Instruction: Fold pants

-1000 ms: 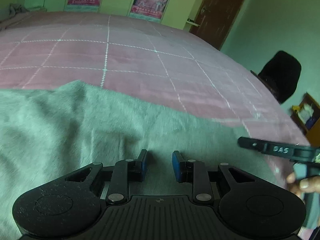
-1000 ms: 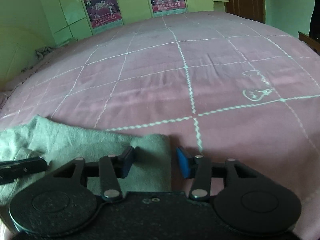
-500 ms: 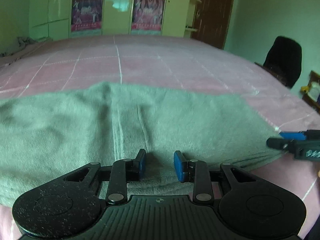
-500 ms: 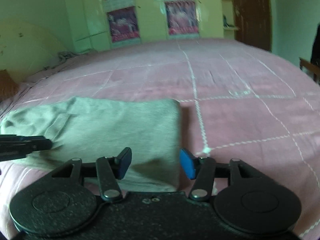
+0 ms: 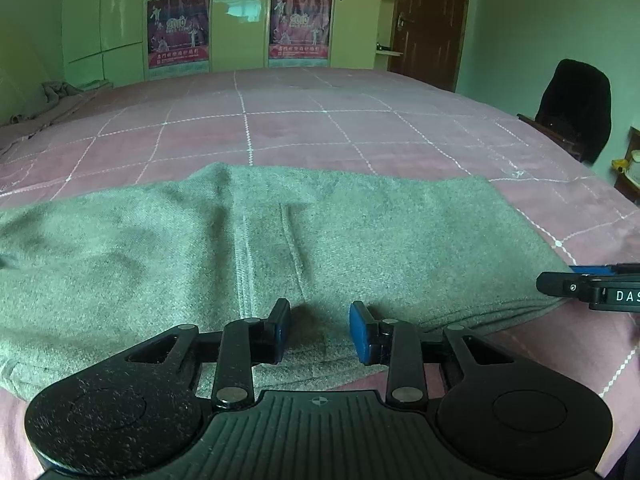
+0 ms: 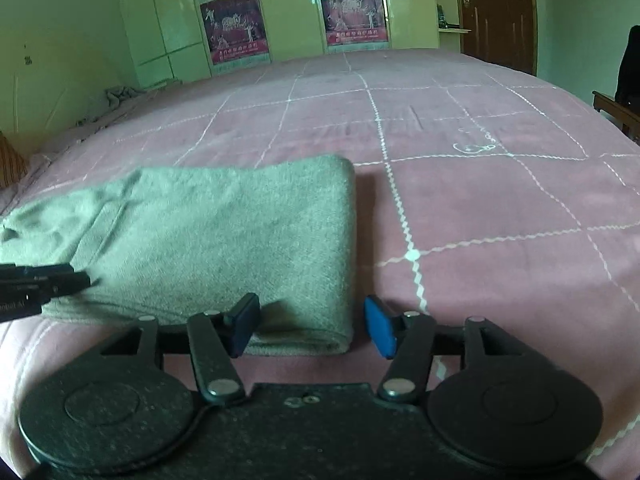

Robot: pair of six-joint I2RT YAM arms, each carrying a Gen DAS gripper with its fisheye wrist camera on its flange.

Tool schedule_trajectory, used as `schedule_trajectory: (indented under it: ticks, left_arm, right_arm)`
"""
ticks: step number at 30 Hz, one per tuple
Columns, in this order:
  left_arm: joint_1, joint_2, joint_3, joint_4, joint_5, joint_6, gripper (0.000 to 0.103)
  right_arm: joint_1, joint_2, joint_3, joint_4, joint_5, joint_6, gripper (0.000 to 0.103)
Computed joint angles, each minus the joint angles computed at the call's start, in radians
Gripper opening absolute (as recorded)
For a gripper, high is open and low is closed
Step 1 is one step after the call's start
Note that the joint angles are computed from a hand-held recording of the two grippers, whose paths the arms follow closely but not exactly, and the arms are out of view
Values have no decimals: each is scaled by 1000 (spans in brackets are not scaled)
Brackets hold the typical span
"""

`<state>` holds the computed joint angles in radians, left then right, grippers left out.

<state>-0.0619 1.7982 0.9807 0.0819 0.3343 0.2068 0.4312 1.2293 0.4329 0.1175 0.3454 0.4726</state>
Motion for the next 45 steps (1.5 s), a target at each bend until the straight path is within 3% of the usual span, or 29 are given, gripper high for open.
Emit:
schedule_trajectory:
  ticks: [1,2,3,5,7,10,13,15,17,18,19,22,23,24,25,27,31,32,39,45]
  left_arm:
    - [8,-8,-1,-7,8,0,35]
    - [18,-19,-5,-4,19,-15,43]
    - [42,-37,-23,21,40,-44,66]
    - [131,-85,-79,117,105,-122,87]
    - [264,-93,-80,158,215,-173,87]
    - [472,-1,47,97,293,-311,87]
    - [622,202,302,-103,351,-472,86]
    - [666,356,482,-250,430,-516,86]
    - [685,520,653,-346,521,-544,83]
    - [686,560,677,-299,553,-569,82]
    - [686,593,668,-160,598,-624,82]
    - [664,682,744,-46,634,-764,74]
    - [652,706,778,-55,627,-749,59]
    - [637,719,815,-121,587,-678,33]
    - [626,738,853,-186,545,-595,26]
    - [623,760,878,-180,545,-579,19]
    - [638,643,646,148,590,-697,17]
    - [635,628,634,163,599,-718,17]
    - [484,379,562,131,606,-540,17]
    - [256,285,635,-35,558,-365,17]
  right_arm:
    - [-12,-3,-10,15,-18,2,60]
    - [-25,-5,-22,34,-36,1,61]
    - [-26,-7,-38,53,-40,2,61]
    - [-22,7,-44,79,-40,3,62]
    - [-11,1,-44,73,-28,4,63]
    - [-6,-6,-53,77,-24,3,64]
    - [-2,-3,-55,83,-16,1,66]
    - [-3,2,-52,85,-14,0,68]
    - [-1,7,-51,88,-8,-4,68]
    - [3,5,-52,87,-3,-3,68]
    - [1,2,-52,86,-5,-4,68]
    - [-6,-19,-56,77,-10,0,68]
    - [-12,-29,-61,78,-17,6,68]
    - [-15,-33,-65,81,-21,12,68]
    - [-24,-38,-70,85,-28,20,68]
    - [-38,-37,-70,93,-40,30,68]
    - [-76,-80,-70,78,-38,36,66]
    - [-91,-105,-78,73,-33,33,66]
    - [-272,-262,-136,8,-36,-17,66]
    - [-422,-299,-190,54,-188,66,66]
